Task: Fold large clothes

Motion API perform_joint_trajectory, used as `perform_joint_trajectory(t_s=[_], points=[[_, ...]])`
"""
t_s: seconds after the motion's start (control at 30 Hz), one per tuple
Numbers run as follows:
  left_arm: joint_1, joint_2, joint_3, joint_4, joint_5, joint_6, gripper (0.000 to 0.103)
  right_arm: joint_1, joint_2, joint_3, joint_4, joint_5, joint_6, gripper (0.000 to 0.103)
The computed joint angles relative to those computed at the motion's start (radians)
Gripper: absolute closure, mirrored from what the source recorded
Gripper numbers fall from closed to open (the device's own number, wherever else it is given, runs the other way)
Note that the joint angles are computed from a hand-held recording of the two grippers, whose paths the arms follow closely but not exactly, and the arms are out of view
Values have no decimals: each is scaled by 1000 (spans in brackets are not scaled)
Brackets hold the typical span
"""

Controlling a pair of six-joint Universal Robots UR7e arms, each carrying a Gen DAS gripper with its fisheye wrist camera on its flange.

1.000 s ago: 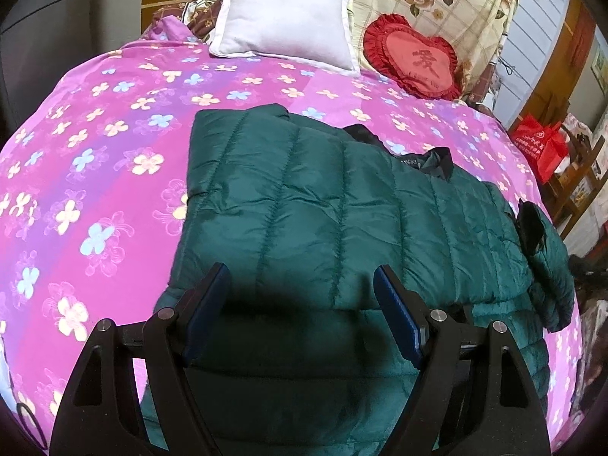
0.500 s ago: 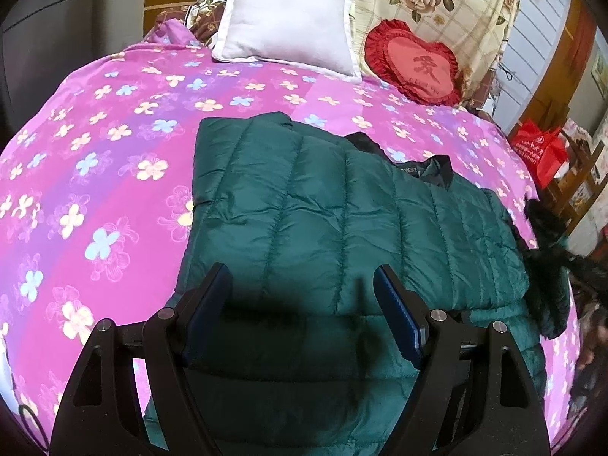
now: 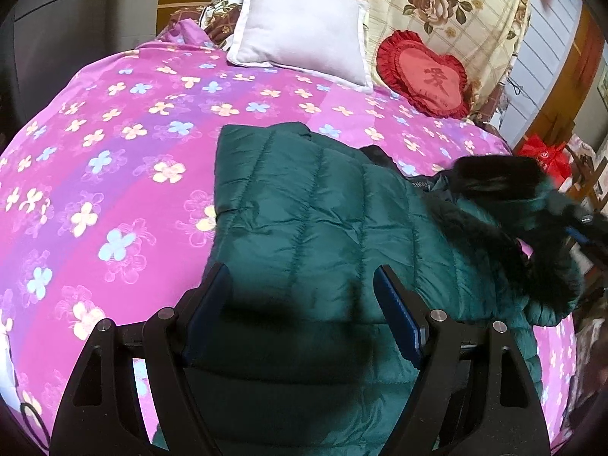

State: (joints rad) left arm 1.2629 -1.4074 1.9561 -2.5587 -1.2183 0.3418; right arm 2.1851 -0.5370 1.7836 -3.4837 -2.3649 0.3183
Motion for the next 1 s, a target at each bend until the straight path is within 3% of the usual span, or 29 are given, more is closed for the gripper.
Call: perform_joint_trajectory(t_s=[0.27,0.4,0.43,0.47,0.53,0.7,0.77,0.9,1.0], points=[[25,15,-42,14,-14,-38,25,-80,107,-81,78,140,46,89],[46,21,-72,70,-85,-84,24,-97,111,-73,144,172,79,87],[49,20,-75,82,-106,-89,25,-92,96,-54,138,178,84,74],[56,19,-80,101,-144,-93,24,-82,80,-33,127,178,83,53],[59,16,-81,120,-189,-95,24,-45,43,10,112,134,71,36],[34,22,-78,168,-223,-137,23,71,-70,154,112,-78,97,35],[18,24,-63,157,-226,-154,23,101,-130,234,134,-142,169,34],[-45,53,-20,91,-150,-145,23,146,-244,384,197,-238,364,34],[-76,105,-37,122,-101,-166,24,173,-309,471,237,-301,503,34]])
